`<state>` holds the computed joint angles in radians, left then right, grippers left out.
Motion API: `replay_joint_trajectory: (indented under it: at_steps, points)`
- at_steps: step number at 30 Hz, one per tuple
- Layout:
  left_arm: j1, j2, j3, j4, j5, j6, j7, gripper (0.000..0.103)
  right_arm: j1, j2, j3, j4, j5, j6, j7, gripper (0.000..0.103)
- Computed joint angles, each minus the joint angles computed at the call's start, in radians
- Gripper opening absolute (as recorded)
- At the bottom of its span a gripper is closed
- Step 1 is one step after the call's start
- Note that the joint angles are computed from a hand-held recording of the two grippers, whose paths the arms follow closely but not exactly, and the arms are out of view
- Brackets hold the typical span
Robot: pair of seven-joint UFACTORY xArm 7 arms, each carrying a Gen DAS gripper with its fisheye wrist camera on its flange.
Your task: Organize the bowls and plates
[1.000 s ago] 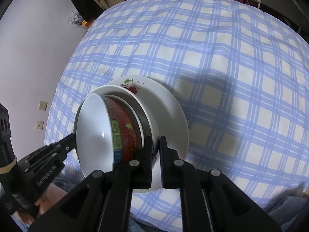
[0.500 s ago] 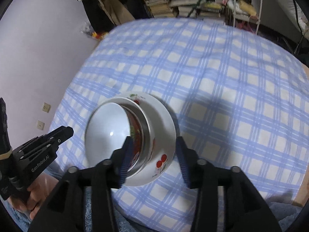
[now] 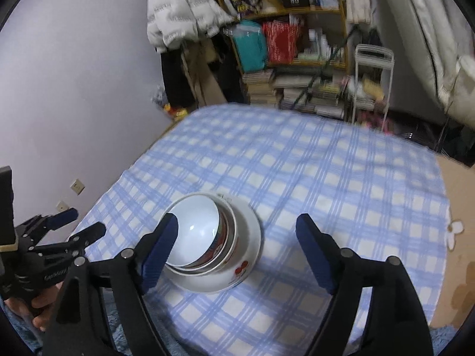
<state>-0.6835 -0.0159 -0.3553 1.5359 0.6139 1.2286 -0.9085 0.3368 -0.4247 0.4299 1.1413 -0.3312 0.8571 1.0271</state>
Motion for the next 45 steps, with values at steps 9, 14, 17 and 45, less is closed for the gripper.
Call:
replay_joint_trajectory:
  at_steps: [9,14,17,45]
  points:
    - [0.012,-0.096,-0.051,-0.091,0.133,-0.04,-0.107,0.085,-0.063,-0.067,0.099,-0.017,-0.157,-0.003,0.104,0.103]
    - [0.039,-0.135,-0.08,-0.133,0.167,-0.06,-0.151,0.086,-0.098,-0.106,0.146,-0.03,-0.212,-0.007,0.142,0.103]
    - [0.056,-0.161,-0.094,-0.163,0.18,-0.078,-0.179,0.089,-0.121,-0.123,0.175,-0.035,-0.237,0.006,0.157,0.103]
    - [0.118,-0.192,-0.144,-0.209,0.227,-0.143,-0.252,0.097,-0.175,-0.171,0.224,-0.07,-0.238,-0.027,0.139,0.103]
